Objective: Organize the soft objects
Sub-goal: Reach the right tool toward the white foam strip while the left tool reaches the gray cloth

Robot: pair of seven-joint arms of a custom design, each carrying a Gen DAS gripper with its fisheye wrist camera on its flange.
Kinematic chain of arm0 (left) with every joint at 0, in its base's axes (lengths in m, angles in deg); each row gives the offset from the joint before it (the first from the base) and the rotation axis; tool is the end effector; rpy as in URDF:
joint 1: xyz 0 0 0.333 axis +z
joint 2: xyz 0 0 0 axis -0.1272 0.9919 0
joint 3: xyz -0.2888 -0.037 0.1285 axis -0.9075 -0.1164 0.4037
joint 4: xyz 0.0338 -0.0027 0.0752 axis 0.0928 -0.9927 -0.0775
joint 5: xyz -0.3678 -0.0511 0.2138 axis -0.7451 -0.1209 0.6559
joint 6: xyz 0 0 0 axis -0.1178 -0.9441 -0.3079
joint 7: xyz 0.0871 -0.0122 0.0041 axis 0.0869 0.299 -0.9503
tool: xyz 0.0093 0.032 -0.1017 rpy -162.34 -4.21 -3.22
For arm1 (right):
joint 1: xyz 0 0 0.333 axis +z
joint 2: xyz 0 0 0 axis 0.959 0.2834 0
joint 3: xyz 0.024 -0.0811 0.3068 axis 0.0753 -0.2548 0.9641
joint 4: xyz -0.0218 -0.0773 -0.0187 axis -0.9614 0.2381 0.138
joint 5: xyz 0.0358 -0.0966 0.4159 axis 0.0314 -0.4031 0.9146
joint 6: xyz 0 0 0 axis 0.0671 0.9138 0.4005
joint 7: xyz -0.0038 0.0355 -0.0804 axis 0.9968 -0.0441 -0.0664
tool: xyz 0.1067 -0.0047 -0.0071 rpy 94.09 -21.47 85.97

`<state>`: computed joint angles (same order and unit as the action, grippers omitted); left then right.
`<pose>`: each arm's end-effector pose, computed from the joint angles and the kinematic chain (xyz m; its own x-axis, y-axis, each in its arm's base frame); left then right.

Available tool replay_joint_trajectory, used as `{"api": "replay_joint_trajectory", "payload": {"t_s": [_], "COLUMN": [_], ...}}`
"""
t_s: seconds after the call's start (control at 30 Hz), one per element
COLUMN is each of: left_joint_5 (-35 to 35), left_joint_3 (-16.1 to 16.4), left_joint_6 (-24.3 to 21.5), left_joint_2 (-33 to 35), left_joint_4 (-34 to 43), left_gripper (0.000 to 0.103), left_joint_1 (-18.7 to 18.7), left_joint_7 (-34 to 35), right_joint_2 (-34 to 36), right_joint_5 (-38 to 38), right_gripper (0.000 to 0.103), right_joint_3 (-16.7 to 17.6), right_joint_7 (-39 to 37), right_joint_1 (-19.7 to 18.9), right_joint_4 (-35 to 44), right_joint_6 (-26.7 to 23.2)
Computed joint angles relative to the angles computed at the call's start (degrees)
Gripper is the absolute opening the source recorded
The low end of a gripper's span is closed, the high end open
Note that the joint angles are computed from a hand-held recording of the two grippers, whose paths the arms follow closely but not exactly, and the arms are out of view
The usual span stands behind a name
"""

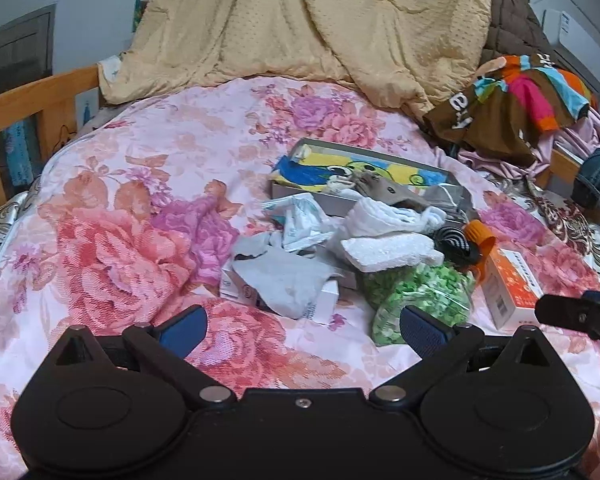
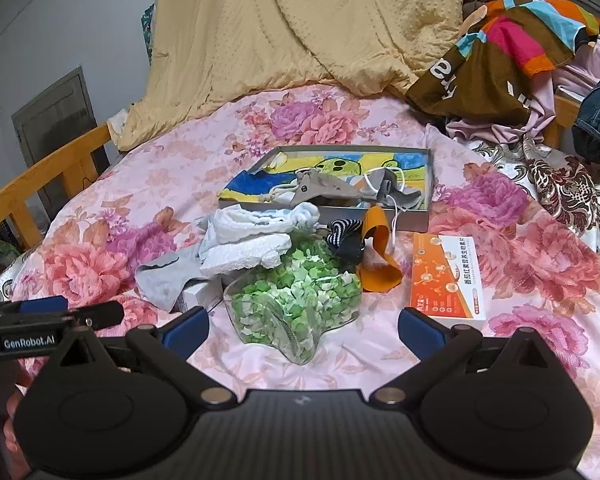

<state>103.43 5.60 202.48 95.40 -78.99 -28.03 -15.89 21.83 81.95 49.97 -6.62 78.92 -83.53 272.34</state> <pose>0.6679 -0.2902 0.3203 0.2020 -0.9682 0.1476 -0.5326 -0.2351 -0.8130 0.7262 0.2596 0.3527 0.3890 -0.9128 -0.1243 -0.5700 -0.1325 -0.8109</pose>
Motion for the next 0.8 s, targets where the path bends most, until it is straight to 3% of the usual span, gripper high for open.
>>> {"api": "replay_joint_trajectory", "payload": {"t_s": [0.37, 0.7, 0.8], "left_joint_5": [-5.62, -17.97, -21.93], "left_joint_3": [0.44, 2.82, 3.31], "left_joint_6": [-0.06, 4.57, 6.21], "left_joint_2": [1.37, 5.85, 7.61], "left_joint_4": [2.29, 7.57, 9.47], "left_gripper": [0.102, 0.102, 0.102], "left_joint_1": [0.76, 1.75, 2.41], "left_joint_7": [6.85, 20.97, 25.85], "right_joint_2": [2.11, 6.01, 7.89], "right_joint_5": [-0.37, -1.47, -1.85], "right_gripper": [0.103, 0.103, 0.103], "right_joint_3": [-1.6, -5.92, -5.84], "right_joint_7": [-1.29, -3.45, -4.4], "right_joint_1": [2.29, 6.86, 7.15], "right_joint_4": [3.52, 9.81, 12.57], "right_joint_6": [-1.88, -2.97, -3.15]}}
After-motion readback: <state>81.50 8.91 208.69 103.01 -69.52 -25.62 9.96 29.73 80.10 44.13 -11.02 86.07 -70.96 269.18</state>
